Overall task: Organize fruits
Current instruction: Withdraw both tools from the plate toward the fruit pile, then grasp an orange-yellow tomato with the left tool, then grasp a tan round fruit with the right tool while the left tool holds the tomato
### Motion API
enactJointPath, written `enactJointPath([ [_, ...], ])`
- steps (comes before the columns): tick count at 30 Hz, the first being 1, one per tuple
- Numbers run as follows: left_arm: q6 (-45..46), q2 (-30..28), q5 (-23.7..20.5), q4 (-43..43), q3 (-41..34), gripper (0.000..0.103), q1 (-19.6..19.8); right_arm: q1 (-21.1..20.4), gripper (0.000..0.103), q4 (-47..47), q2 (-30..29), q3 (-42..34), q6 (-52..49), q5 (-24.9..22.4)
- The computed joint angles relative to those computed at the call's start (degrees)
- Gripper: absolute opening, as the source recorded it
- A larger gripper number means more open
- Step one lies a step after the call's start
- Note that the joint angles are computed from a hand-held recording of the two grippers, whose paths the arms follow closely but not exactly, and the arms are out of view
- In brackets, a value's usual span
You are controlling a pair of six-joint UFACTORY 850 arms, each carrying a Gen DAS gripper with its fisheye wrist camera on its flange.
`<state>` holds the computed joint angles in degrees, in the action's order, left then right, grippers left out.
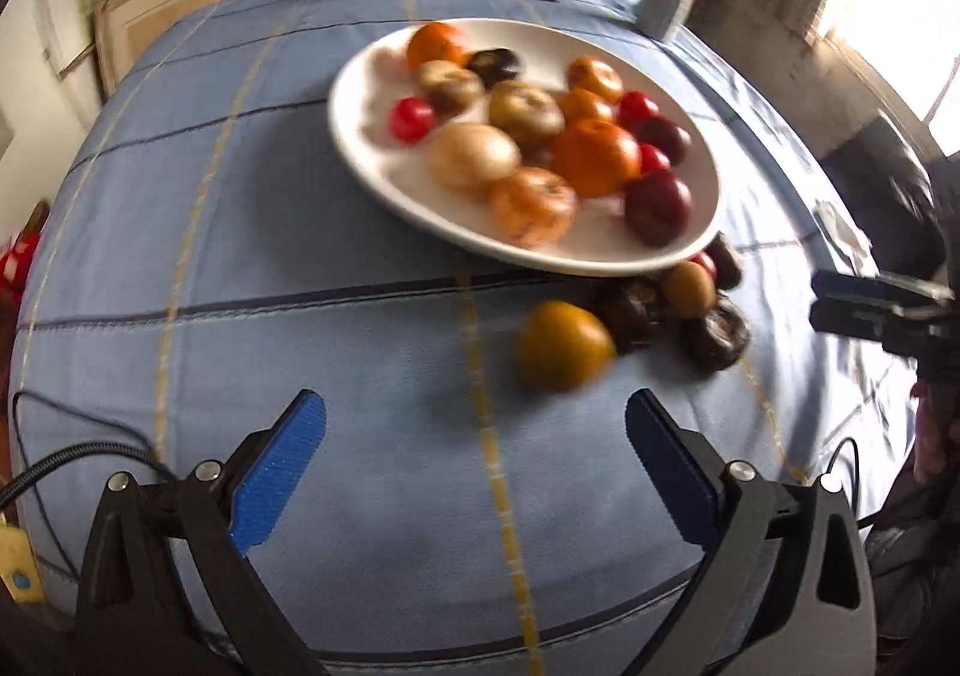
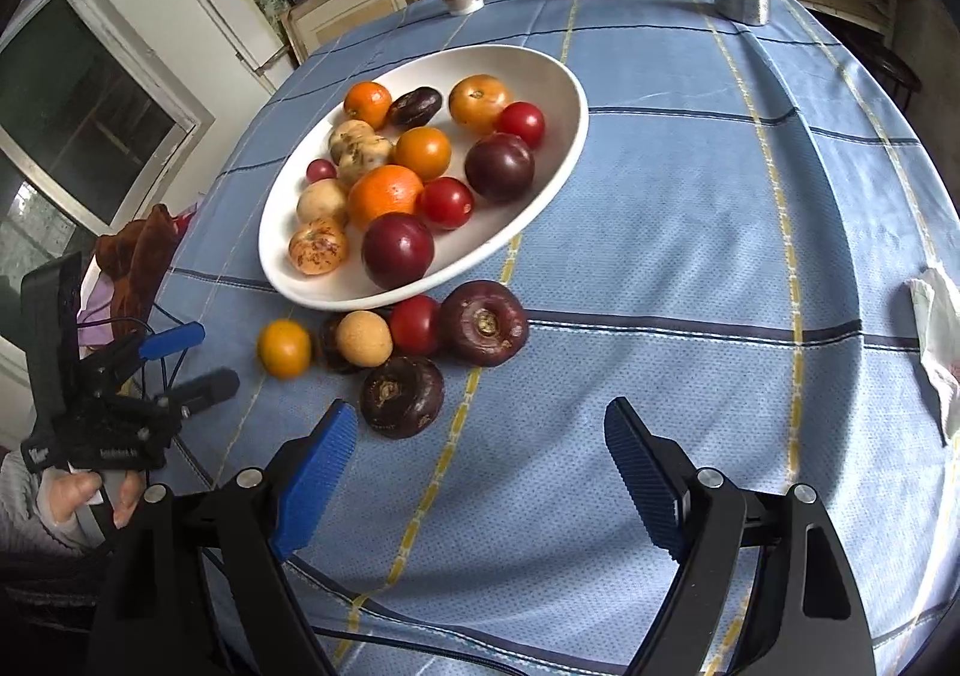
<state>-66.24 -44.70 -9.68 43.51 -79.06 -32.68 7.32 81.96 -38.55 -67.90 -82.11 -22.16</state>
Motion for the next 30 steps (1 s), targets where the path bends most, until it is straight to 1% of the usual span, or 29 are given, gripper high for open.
enactJointPath([
  [3, 3.3, -1.8, -1.6, -1.2, -2.4, 0.098, -1.0, -0.4, 0.085, 0.4, 0.4, 0.5, -0.3, 0.4],
  [5, 1.8, -2.6, -2.1, 0.3, -3.5, 0.098, -1.0, -0.7, 0.085, 0.5, 0.6, 0.9, -0.4, 0.7],
  [7, -0.8, -3.2, -0.9, 1.5, -4.2, 0.094, -0.4, -1.1, 0.085, 1.3, 1.0, 1.4, -1.1, 1.1],
  [8, 0.7, -3.5, 0.0, -0.8, -4.7, 0.083, 0.1, -1.2, 0.085, 1.7, 1.1, 1.6, -1.4, 1.2],
  [9, 4.6, -3.8, 0.9, -5.4, -5.1, 0.073, 0.7, -1.5, 0.085, 2.3, 1.2, 1.8, -1.7, 1.4],
  [11, 10.2, -4.4, 1.5, -11.9, -5.7, 0.068, 1.3, -1.8, 0.085, 3.3, 1.4, 2.1, -2.0, 1.7],
  [15, 17.4, -4.9, 1.6, -19.0, -6.1, 0.066, 1.9, -2.0, 0.085, 3.9, 1.4, 2.2, -2.2, 1.9],
  [16, 17.7, -5.0, 1.5, -19.2, -6.2, 0.065, 1.9, -1.9, 0.085, 3.8, 1.4, 2.1, -2.0, 2.0],
  [17, 16.9, -5.1, 1.4, -18.2, -6.2, 0.062, 1.9, -1.7, 0.085, 3.4, 1.3, 2.0, -1.8, 2.1],
  [18, 15.0, -5.0, 1.4, -16.4, -6.1, 0.055, 2.0, -1.5, 0.085, 3.4, 1.2, 1.9, -2.0, 2.1],
  [19, 13.7, -5.0, 1.7, -15.3, -5.9, 0.052, 2.1, -1.3, 0.085, 3.4, 1.2, 1.9, -2.3, 2.1],
  [21, 11.2, -4.4, 2.6, -13.3, -5.0, 0.038, 2.4, -1.0, 0.085, 4.1, 1.3, 1.9, -3.6, 2.1],
  [22, 9.6, -4.1, 3.1, -11.8, -4.5, 0.036, 2.5, -0.8, 0.085, 5.5, 1.3, 1.9, -5.5, 2.0],
  [24, 11.1, -3.5, 3.6, -13.3, -3.7, 0.036, 2.7, -0.3, 0.085, 7.7, 1.4, 2.0, -8.9, 1.4],
  [25, 10.1, -3.4, 3.4, -12.0, -3.4, 0.036, 2.6, 0.1, 0.085, 9.3, 1.5, 2.0, -11.2, 1.2],
  [26, 9.9, -3.2, 3.5, -11.6, -3.2, 0.036, 2.5, 0.7, 0.084, 10.2, 1.5, 1.8, -13.5, 1.0],
  [28, 10.8, -2.7, 3.6, -12.1, -2.4, 0.036, 2.6, 2.2, 0.078, 9.1, 0.9, 0.9, -15.0, 0.4],
  [29, 11.3, -2.5, 3.5, -12.3, -2.2, 0.036, 2.6, 2.7, 0.071, 8.1, 0.6, 0.4, -14.8, 0.2],
  [30, 11.3, -2.3, 3.6, -12.3, -1.9, 0.036, 2.6, 3.5, 0.063, 6.2, -0.1, -0.5, -14.1, 0.1],
])
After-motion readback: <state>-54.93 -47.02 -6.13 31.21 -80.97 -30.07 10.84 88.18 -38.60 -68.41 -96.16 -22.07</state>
